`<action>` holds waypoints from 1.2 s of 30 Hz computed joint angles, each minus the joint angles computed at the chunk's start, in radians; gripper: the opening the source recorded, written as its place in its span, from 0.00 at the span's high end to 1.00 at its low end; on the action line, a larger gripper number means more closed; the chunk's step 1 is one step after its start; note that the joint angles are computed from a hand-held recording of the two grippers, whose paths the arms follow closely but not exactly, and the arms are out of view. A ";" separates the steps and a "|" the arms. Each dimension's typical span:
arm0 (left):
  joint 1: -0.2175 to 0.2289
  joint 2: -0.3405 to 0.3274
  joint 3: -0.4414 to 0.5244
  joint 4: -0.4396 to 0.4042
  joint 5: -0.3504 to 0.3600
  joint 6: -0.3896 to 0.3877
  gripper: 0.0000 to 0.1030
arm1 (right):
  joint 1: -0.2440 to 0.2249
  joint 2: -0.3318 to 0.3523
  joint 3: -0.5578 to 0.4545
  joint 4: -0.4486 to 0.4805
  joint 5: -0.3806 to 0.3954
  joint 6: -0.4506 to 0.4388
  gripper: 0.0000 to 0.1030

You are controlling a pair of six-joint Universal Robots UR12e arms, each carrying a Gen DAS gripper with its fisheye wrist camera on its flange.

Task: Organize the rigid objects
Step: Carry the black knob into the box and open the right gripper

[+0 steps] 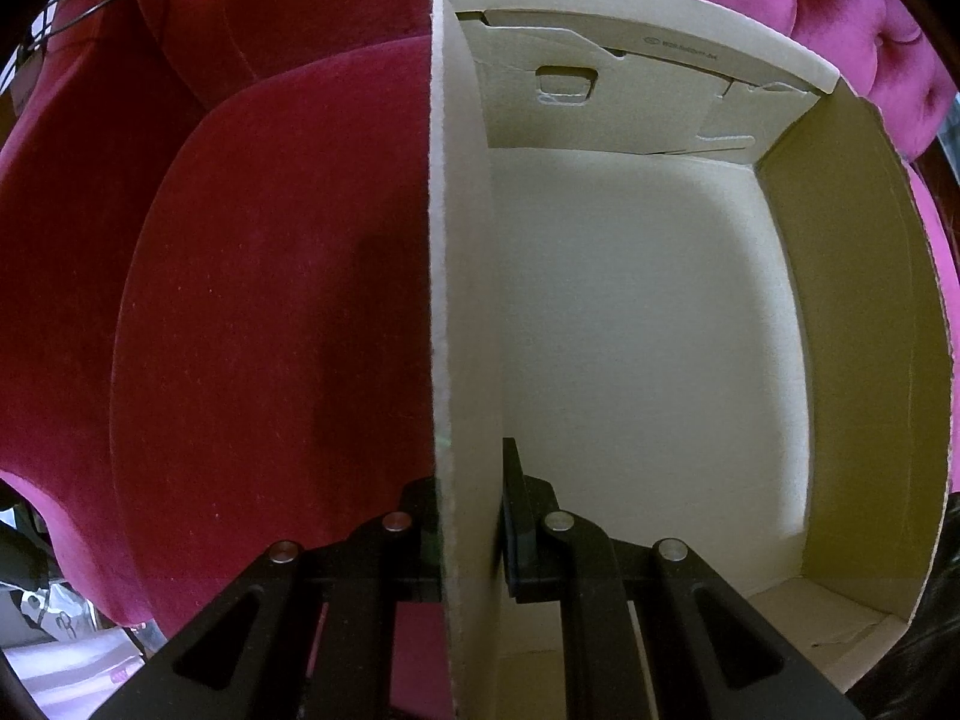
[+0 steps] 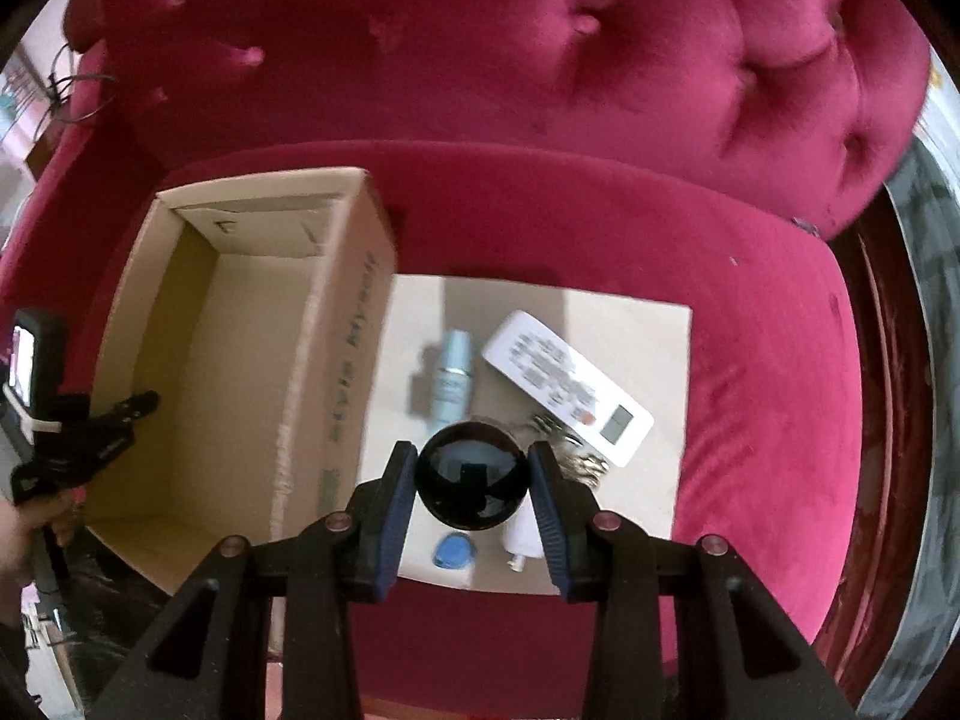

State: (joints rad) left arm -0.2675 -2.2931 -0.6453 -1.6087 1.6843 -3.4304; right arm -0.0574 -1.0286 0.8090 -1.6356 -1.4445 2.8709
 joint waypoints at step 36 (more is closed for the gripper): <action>0.004 -0.004 0.014 -0.012 -0.014 -0.003 0.88 | 0.141 0.157 -0.171 0.106 0.089 -0.120 0.61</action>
State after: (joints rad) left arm -0.2630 -2.2968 -0.6314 -1.6203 1.6704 -3.4336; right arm 0.0831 -0.8717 0.6383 -1.5291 -1.3555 2.7513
